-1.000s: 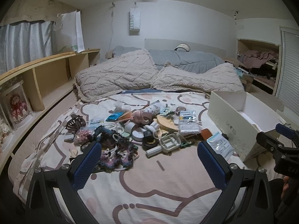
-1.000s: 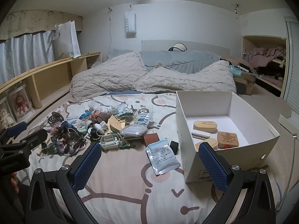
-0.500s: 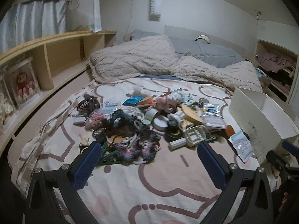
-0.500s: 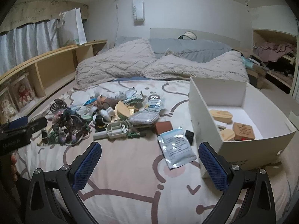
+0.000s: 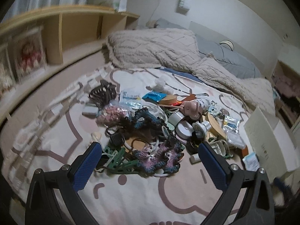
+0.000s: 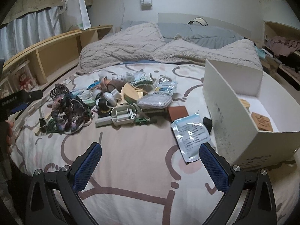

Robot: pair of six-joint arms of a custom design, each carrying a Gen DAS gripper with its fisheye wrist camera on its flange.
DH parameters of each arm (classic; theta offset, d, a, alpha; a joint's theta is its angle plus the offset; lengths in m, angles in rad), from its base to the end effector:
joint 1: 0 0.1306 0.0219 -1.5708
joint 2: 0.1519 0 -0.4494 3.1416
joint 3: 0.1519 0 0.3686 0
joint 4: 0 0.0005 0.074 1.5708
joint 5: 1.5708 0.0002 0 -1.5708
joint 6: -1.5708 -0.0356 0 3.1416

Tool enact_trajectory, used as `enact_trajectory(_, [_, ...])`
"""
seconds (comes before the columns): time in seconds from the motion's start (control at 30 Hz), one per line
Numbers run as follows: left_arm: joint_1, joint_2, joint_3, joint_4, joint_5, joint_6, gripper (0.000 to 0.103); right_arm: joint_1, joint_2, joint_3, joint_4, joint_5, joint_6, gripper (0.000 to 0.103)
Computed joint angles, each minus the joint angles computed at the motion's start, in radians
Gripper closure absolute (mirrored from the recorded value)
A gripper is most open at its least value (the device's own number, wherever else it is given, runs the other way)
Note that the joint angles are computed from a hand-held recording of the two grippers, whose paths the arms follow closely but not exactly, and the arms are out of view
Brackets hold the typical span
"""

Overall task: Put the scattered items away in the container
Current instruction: 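Move the left tool down toward the light wooden stick in the pile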

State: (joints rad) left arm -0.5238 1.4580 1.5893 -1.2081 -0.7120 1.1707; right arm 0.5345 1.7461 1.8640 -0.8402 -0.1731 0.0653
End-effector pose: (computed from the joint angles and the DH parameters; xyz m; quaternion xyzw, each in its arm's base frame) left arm 0.4033 -0.2067 0.5389 -0.3697 0.8346 0.0520 0.4050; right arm 0.5256 0.3177 0.5273 -0.3022 0.8569 0.1719 0.3805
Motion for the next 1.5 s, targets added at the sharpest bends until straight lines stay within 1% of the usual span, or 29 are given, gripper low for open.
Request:
enact_trajectory(0.07, [0.022,-0.005,-0.016,0.031,0.046,0.003,0.000,0.002,0.009,0.008,-0.010,0.000,0.000,0.000])
enact_trajectory(0.27, [0.064,-0.017,-0.063,0.076,0.138,0.026,0.000,0.008,0.041,0.042,-0.049,-0.003,0.012,0.000])
enact_trajectory(0.4, [0.087,-0.037,-0.104,0.074,0.170,0.066,0.000,0.011,0.074,0.085,-0.092,-0.006,0.029,0.000])
enact_trajectory(0.53, [0.120,-0.070,-0.161,0.101,0.215,0.110,0.000,0.008,0.119,0.147,-0.163,-0.035,0.032,0.000])
enact_trajectory(0.7, [0.153,-0.091,-0.213,0.109,0.259,0.159,0.000,0.013,0.164,0.201,-0.220,-0.033,0.055,0.000])
enact_trajectory(0.8, [0.155,-0.086,-0.226,0.091,0.246,0.171,0.000,0.020,0.194,0.241,-0.251,-0.017,0.081,0.000])
enact_trajectory(0.87, [0.150,-0.074,-0.216,0.054,0.227,0.178,0.000,0.024,0.213,0.264,-0.270,-0.003,0.099,0.000])
enact_trajectory(0.9, [0.150,-0.072,-0.219,0.043,0.223,0.189,0.000,0.026,0.220,0.272,-0.276,0.002,0.108,0.000])
enact_trajectory(0.93, [0.154,-0.074,-0.228,0.032,0.232,0.216,0.000,0.027,0.227,0.279,-0.281,0.005,0.116,0.000])
enact_trajectory(1.0, [0.172,-0.103,-0.283,0.102,0.277,0.242,0.000,0.030,0.239,0.292,-0.286,0.016,0.133,0.000])
enact_trajectory(1.03, [0.173,-0.122,-0.309,0.139,0.271,0.253,0.000,0.032,0.244,0.295,-0.284,0.024,0.139,0.000])
enact_trajectory(1.17, [0.160,-0.135,-0.326,0.162,0.247,0.273,0.000,0.040,0.259,0.301,-0.265,0.086,0.147,0.000])
enact_trajectory(1.27, [0.143,-0.111,-0.306,0.127,0.217,0.264,0.000,0.039,0.265,0.300,-0.264,0.124,0.112,0.000])
enact_trajectory(1.37, [0.129,-0.065,-0.261,0.048,0.189,0.246,0.000,0.034,0.266,0.294,-0.260,0.118,0.063,0.000])
enact_trajectory(1.4, [0.125,-0.056,-0.251,0.030,0.179,0.251,0.000,0.033,0.264,0.290,-0.252,0.118,0.049,0.000])
enact_trajectory(1.43, [0.124,-0.056,-0.252,0.031,0.175,0.260,0.000,0.032,0.263,0.287,-0.244,0.118,0.035,0.000])
enact_trajectory(1.5, [0.126,-0.068,-0.267,0.056,0.171,0.271,0.000,0.028,0.262,0.286,-0.231,0.112,-0.004,0.000])
